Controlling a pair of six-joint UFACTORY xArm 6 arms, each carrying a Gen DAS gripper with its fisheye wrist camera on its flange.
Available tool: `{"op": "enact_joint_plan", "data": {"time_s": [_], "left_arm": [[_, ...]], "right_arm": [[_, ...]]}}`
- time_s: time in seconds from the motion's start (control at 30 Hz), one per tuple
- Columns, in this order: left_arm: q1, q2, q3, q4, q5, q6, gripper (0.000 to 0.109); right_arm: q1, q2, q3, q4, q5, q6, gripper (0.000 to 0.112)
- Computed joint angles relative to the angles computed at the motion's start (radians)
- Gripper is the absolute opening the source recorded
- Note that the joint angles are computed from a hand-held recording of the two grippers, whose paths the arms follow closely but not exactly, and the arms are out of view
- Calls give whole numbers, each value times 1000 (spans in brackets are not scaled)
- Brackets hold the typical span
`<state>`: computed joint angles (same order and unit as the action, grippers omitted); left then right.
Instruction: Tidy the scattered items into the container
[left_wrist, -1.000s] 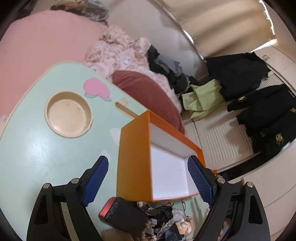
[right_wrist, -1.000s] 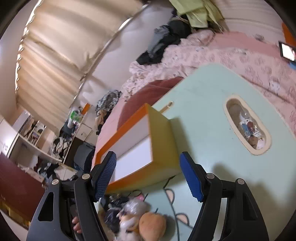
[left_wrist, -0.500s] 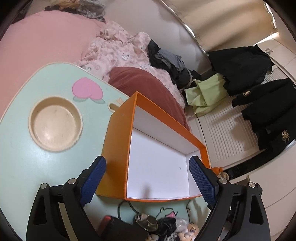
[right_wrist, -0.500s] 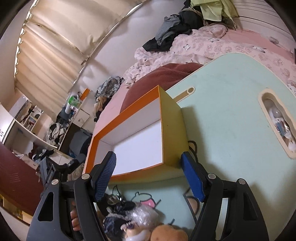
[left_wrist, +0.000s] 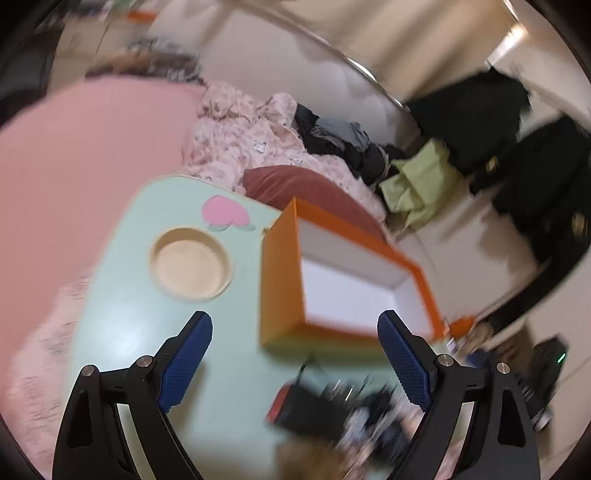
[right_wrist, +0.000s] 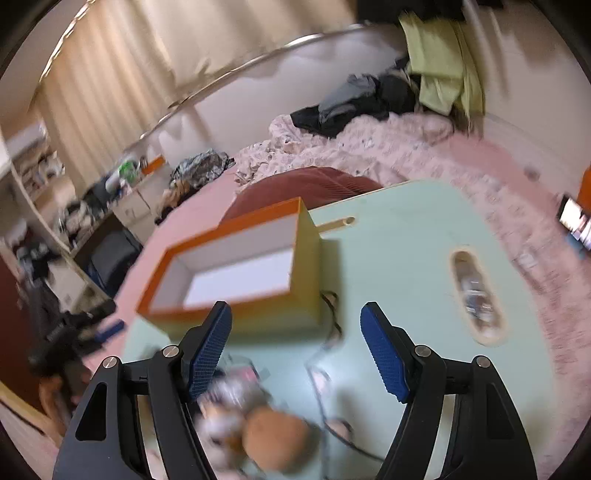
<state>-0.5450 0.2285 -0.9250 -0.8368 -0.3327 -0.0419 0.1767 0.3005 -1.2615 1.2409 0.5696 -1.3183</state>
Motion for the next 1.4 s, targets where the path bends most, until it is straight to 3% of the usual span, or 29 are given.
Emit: {"op": "enact_joint_plan", "data": {"time_s": [0.1,0.2,0.33,0.43,0.6,0.77,0.83,0.97,1.13,1.3,1.4], "left_arm": [[-75,-46,64,-124,-33,164,90],[-120,-91,167,-38,-109,74,90],[-209,-104,206,-202,-218,208,90],[-262,-79,160,-391,-238,367,90],[-321,4,-12,-789,-235,762,90],[-352,95,-149,-951,-309,1012,90],[-353,116,-174,-965,-314,1041,90],[-340,117,-184,-964,-245,1052,73],[-337,167,-287,-1059,-222,1246,65],[-296,277,-509,-1318,-244,1611,48],[-286,291,-548,-1358,-236,1687,43]], "right_arm": [[-22,-56,98,2,23,-98,73],[-43,-80,153,-36,71,-152,73],[-37,-103,216,12,68,-267,72],[12,-124,271,20,-27,-322,72],[84,-153,334,25,-181,-357,72],[87,-147,336,-19,-184,-332,72],[97,-149,343,-20,-191,-347,72],[107,-144,344,-65,-177,-346,72],[124,-117,327,-148,-190,-275,64],[146,-95,314,-191,-231,-236,57],[168,-90,315,-170,-261,-271,52]]}}
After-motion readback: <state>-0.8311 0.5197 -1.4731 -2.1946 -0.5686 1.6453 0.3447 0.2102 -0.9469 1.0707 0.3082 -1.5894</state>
